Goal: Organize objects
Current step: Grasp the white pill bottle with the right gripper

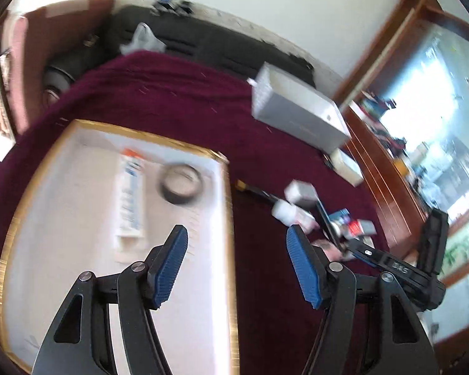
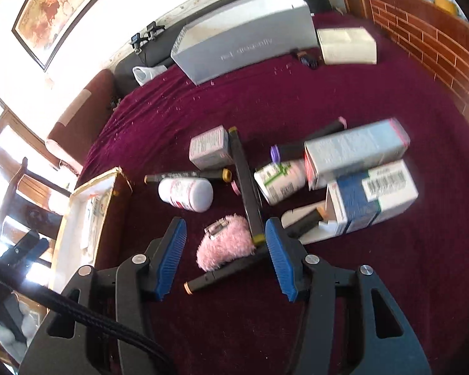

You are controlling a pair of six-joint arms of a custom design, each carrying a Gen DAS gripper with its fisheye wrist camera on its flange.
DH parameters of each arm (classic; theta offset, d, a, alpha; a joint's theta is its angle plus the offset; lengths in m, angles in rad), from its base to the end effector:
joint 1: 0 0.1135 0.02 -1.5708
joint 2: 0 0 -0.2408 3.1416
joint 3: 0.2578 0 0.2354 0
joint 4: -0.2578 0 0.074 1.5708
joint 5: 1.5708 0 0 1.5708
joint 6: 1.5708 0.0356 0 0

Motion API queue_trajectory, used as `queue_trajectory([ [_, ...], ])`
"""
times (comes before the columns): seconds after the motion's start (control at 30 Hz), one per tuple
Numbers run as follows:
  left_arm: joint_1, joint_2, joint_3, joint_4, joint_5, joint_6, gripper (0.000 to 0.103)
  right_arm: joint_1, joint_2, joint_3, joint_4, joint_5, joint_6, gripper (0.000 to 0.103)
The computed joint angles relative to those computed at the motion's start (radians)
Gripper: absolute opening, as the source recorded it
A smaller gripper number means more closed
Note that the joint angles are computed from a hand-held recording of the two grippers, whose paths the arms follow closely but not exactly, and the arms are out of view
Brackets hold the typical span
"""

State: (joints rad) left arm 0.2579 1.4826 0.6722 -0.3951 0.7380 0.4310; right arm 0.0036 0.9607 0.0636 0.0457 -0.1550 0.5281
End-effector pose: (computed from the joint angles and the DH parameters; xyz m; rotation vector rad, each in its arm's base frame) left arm 0.2333 0.0368 0.1361 0.3877 2.4357 -0.7421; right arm 0.1429 0.0060 0.0883 0.5668 2.3880 0.4262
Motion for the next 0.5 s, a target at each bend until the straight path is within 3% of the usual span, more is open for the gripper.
queue_trajectory([
  [0.17, -0.156, 0.022, -0.064, 0.113, -0.082, -0.109, 0.06, 0.096, 0.158, 0.013, 0.175, -0.001, -0.014, 0.052],
  [0.4, -0.123, 0.031, -0.09, 0.134, -0.085, -0.124, 0.06, 0.155, 0.609, 0.334, 0.277, 0.069, -0.068, 0.052],
  [0.5, -0.102, 0.023, -0.081, 0.131, -0.082, -0.118, 0.06, 0.143, 0.776, 0.462, 0.239, 0.015, -0.087, 0.052],
])
